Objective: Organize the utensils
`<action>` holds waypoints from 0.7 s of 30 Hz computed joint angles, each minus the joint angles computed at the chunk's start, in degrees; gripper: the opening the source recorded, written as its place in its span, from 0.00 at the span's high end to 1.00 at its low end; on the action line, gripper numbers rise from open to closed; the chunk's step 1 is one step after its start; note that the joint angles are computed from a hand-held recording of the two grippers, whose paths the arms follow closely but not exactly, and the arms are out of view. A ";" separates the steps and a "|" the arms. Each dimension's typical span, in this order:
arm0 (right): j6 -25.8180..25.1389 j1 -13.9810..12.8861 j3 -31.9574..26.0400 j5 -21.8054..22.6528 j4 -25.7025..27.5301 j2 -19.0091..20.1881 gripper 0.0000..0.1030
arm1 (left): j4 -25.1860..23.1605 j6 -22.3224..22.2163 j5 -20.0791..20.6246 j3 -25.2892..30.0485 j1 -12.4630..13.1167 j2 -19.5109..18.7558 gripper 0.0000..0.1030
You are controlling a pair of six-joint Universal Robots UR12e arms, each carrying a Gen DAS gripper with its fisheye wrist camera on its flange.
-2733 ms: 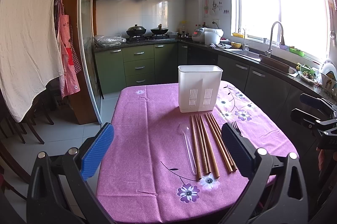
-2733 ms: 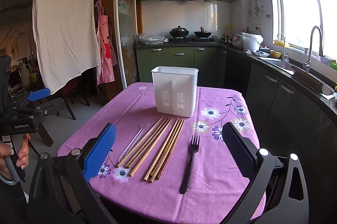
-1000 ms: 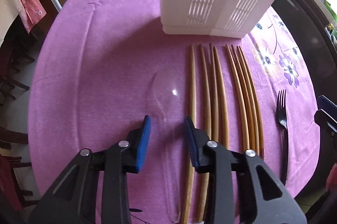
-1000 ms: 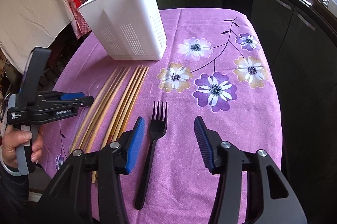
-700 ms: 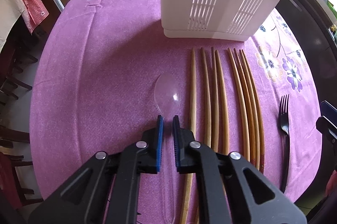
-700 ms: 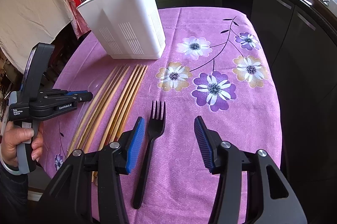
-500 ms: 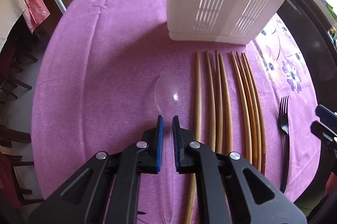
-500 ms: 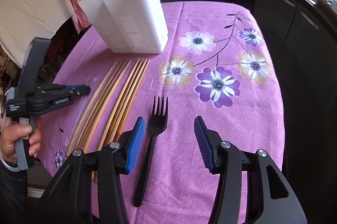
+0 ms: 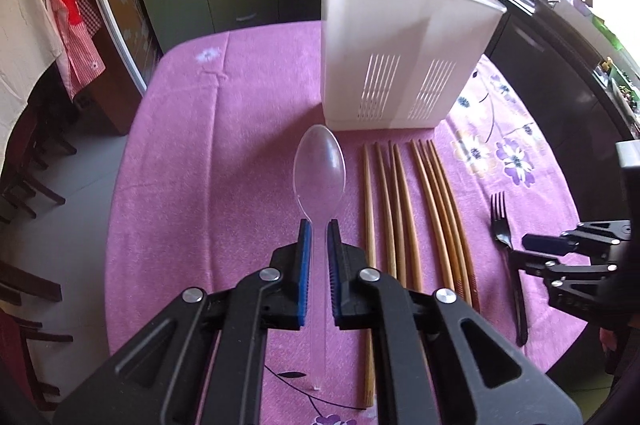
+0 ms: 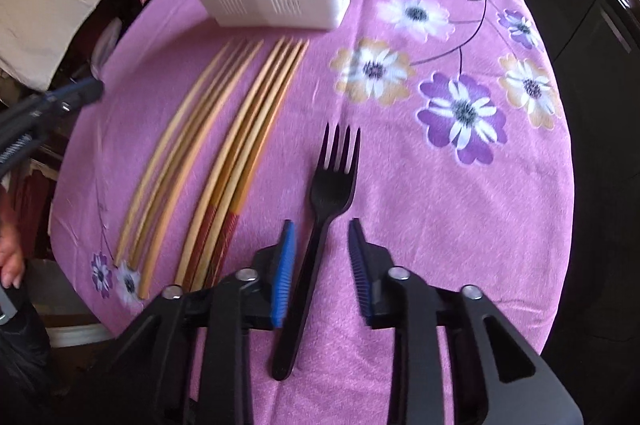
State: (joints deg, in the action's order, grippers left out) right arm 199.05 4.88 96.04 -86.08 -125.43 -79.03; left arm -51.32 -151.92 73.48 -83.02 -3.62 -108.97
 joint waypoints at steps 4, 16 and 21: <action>-0.01 0.72 -1.47 -1.70 3.18 0.93 0.78 | 1.48 1.08 -1.23 -1.18 0.40 0.92 0.92; 1.25 1.60 -0.47 -2.66 -0.57 1.32 0.91 | 2.56 2.09 -5.18 -2.45 1.81 2.20 0.92; 3.28 0.38 3.90 1.00 -8.99 -1.19 0.90 | 2.52 2.65 -7.62 -2.34 2.54 2.98 0.98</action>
